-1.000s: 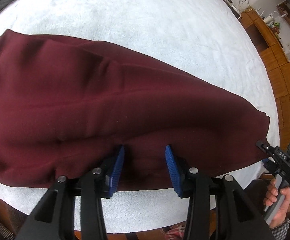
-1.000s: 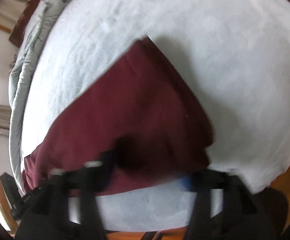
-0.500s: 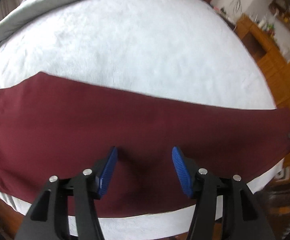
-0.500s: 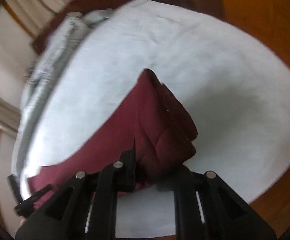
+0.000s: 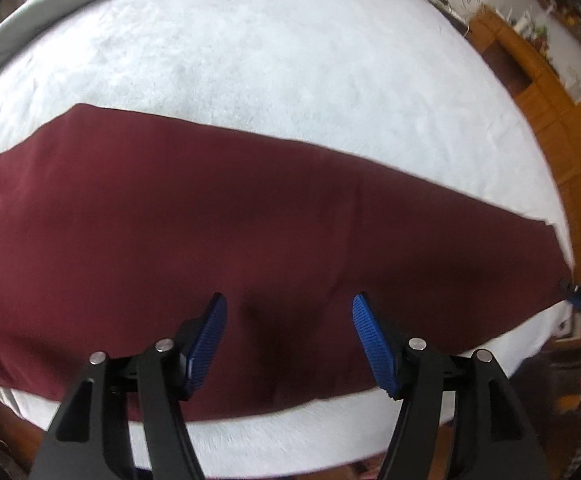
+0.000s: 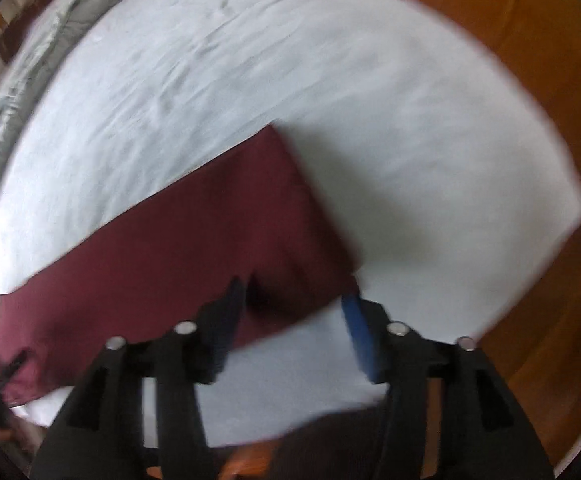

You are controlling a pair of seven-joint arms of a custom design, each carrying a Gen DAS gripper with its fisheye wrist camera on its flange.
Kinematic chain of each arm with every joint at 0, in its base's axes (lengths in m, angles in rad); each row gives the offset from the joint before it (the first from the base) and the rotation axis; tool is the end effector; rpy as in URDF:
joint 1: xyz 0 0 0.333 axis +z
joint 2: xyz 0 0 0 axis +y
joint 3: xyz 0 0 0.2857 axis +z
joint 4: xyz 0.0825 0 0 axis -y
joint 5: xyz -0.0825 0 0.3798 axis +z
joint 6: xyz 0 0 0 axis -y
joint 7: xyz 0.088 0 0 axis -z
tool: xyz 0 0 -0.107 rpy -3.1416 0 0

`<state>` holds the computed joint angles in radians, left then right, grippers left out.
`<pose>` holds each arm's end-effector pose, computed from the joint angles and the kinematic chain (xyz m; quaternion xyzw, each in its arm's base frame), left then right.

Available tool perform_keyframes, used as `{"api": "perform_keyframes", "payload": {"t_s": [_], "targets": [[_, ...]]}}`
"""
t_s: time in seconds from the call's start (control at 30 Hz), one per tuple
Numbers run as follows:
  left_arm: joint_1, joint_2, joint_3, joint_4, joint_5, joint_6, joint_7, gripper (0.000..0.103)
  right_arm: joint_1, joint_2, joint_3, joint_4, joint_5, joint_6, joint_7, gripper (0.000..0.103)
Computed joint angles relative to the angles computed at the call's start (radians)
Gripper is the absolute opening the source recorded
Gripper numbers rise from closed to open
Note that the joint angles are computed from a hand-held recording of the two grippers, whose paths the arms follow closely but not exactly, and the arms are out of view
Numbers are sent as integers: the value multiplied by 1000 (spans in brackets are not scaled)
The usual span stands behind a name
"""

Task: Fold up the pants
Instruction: 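Lower the folded edge and open the right gripper to smooth the trousers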

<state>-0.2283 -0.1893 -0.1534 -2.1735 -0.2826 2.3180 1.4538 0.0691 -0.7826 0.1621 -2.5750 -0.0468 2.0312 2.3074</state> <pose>0.4861 -0.2037 0.4792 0.6548 -0.7304 0.1944 0.0048 0.3485 0.0823 0.5045 -0.4955 0.8574 -0.1112 0.0841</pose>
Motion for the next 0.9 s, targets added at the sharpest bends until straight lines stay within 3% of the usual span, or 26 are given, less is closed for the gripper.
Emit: {"api": "perform_keyframes", "payload": {"t_s": [0.07,0.23,0.3,0.43,0.5,0.6,0.77,0.9], "targets": [[-2,-18,14,-1,-35,-28,33,67,-9,-50,48,20,-56,-63,30,60],[7,-80,37,-66,-116,-65,24,67,173,-46,-49,-15,156,120,-68,64],[9,-96,31,-92,-105,-46,-1,67,220,70,-28,21,258,194,-136,63],[20,-108,32,-135,-35,0,-6,68,253,294,40,163,221,225,-191,63],[27,-87,29,-134,7,1,-28,68,256,373,65,220,161,199,-185,63],[18,-76,51,-156,-45,21,22,67,279,436,55,249,150,131,-170,62],[24,-77,53,-137,-50,-16,37,70,298,406,31,203,157,170,-181,62],[25,-138,86,-153,-128,-73,59,70,301,335,1,170,217,175,-190,64]]}}
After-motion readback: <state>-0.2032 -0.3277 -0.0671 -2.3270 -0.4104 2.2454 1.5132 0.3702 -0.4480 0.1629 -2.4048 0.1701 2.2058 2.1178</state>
